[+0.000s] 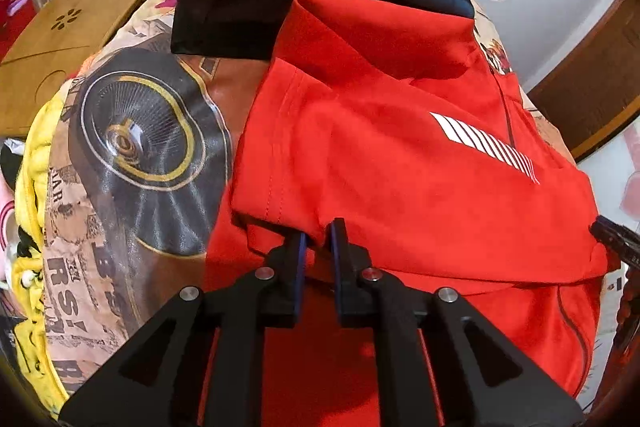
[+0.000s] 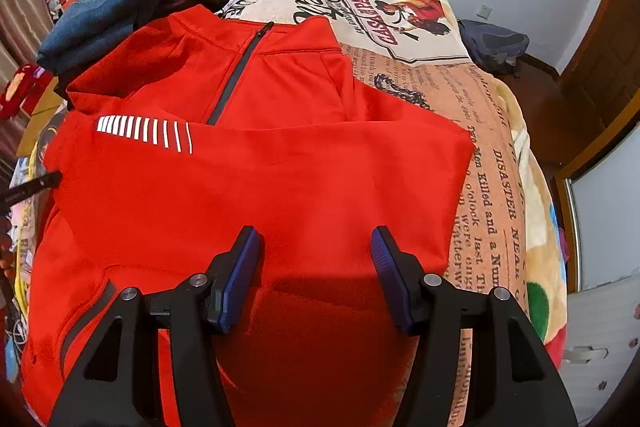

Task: Fold large clothes
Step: 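Grasp the jacket side edge with the left tool and fold it inward, then open the left tool and smooth the folded jacket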

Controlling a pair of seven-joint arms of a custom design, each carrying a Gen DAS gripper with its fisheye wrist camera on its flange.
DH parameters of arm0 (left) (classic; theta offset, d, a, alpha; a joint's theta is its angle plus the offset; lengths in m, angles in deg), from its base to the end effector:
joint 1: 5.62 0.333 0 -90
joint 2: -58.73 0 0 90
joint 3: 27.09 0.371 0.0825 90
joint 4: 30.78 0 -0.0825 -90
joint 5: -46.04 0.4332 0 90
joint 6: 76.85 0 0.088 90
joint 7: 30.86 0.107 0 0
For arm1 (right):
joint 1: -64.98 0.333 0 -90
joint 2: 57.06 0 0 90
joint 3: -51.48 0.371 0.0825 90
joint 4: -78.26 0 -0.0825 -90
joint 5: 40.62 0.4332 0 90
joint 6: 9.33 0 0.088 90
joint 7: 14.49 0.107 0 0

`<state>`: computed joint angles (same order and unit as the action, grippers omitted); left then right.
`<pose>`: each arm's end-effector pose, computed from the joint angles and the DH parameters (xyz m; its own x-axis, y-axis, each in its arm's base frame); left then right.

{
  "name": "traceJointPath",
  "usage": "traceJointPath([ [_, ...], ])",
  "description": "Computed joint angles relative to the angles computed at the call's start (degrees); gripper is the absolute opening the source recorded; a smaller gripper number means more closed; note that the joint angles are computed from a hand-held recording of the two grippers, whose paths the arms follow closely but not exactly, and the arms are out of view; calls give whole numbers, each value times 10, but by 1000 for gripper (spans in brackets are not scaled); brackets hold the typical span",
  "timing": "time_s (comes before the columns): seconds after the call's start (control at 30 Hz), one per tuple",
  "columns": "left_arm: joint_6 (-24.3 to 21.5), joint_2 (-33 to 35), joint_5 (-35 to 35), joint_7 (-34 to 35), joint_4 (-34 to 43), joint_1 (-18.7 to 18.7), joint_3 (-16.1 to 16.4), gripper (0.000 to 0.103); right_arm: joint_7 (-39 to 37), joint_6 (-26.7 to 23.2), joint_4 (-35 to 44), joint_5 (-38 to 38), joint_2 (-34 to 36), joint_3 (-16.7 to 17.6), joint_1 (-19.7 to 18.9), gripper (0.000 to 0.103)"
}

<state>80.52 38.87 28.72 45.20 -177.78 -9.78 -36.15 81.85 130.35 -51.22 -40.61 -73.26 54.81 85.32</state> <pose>0.4655 -0.0997 0.4631 0.1759 -0.9390 0.2956 -0.8578 -0.2935 -0.4220 0.4870 0.2161 0.5599 0.3064 -0.9513 -0.0331 -0.8576 -0.2608 -0.4432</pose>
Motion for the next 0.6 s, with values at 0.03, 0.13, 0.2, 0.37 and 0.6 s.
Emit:
traceJointPath([
  [0.03,-1,0,6,-6,3,4,-4,11,-2,0,-1,4,-3,-2,0,54],
  [0.13,6,-13,55,-46,4,31,-31,11,-1,2,-7,7,-18,-6,-3,54],
  [0.2,6,-25,106,-83,6,58,-56,11,4,5,-10,5,-28,-8,-8,54],
  [0.37,-19,-53,221,-148,24,105,-94,24,16,14,-14,-5,-51,-17,-23,54],
  [0.6,-1,-45,276,-143,72,100,-87,46,30,33,10,-23,-43,-20,-38,54],
])
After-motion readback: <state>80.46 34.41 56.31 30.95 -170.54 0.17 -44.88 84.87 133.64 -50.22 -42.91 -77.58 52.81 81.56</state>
